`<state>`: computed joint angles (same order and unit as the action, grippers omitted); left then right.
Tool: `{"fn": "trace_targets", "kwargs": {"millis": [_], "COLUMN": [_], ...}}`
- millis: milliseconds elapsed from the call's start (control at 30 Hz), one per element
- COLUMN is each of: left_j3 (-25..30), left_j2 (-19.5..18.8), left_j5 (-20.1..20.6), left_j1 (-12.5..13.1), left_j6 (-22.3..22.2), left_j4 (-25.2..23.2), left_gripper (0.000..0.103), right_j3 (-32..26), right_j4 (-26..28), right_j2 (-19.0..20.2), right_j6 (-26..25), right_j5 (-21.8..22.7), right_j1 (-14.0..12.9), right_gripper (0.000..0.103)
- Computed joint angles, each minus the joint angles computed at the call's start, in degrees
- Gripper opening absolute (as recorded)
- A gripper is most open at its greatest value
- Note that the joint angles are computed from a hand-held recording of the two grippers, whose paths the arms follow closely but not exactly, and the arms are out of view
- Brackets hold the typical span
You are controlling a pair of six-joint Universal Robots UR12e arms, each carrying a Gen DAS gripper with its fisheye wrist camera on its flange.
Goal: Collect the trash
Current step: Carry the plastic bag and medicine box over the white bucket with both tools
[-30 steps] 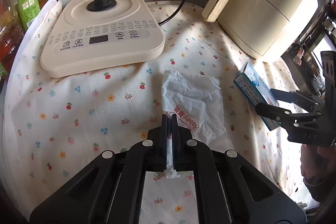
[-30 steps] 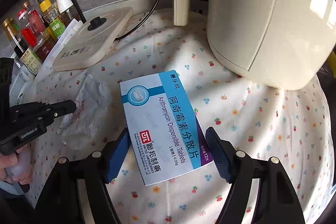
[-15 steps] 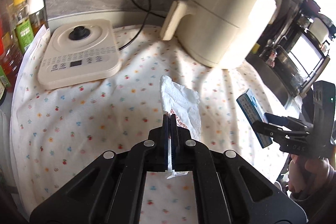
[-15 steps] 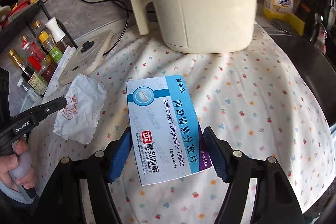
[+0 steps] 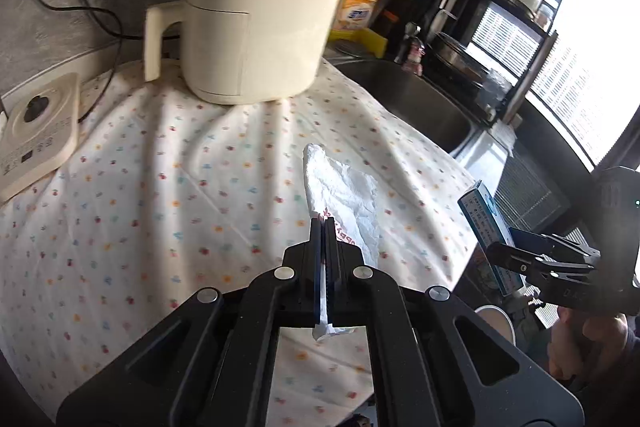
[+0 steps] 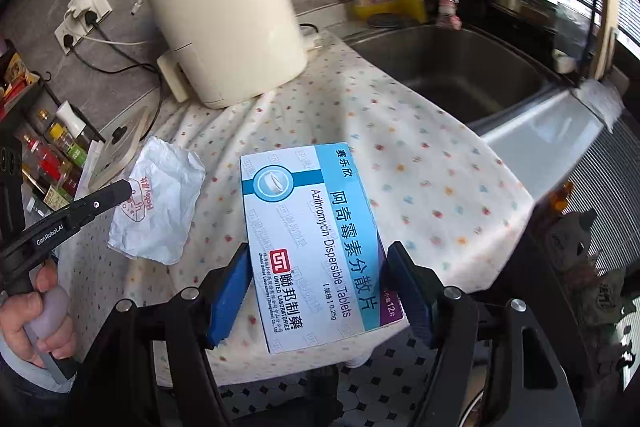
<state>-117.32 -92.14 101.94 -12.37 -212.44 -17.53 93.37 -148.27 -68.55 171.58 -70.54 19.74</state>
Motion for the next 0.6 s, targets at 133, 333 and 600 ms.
{"fn": "trace_targets", "kwargs": {"millis": [133,333,600], "left_j3": [2.92,7.15,12.61], "left_j2": [-3.01,-6.85,-11.68], "left_j5": [-1.38,-3.08,-5.01], "left_j1": [-2.79,-6.62,-10.93], "left_j6": [0.85,2.45,4.55], "left_j4": [-0.09,-1.11,-2.96], "left_gripper": [0.002,0.003,0.002], "right_j3": [4.34,10.42,17.38], "right_j4": [-1.57,-3.35,-4.26], "right_j2": [-3.01,-7.07,-11.23], "right_j6": [1.45,4.16,7.96], "right_j5": [-1.25,-2.45,-4.61], "right_j1": [-3.03,-7.76,-13.98], "right_gripper": [0.068,0.068,0.068]}}
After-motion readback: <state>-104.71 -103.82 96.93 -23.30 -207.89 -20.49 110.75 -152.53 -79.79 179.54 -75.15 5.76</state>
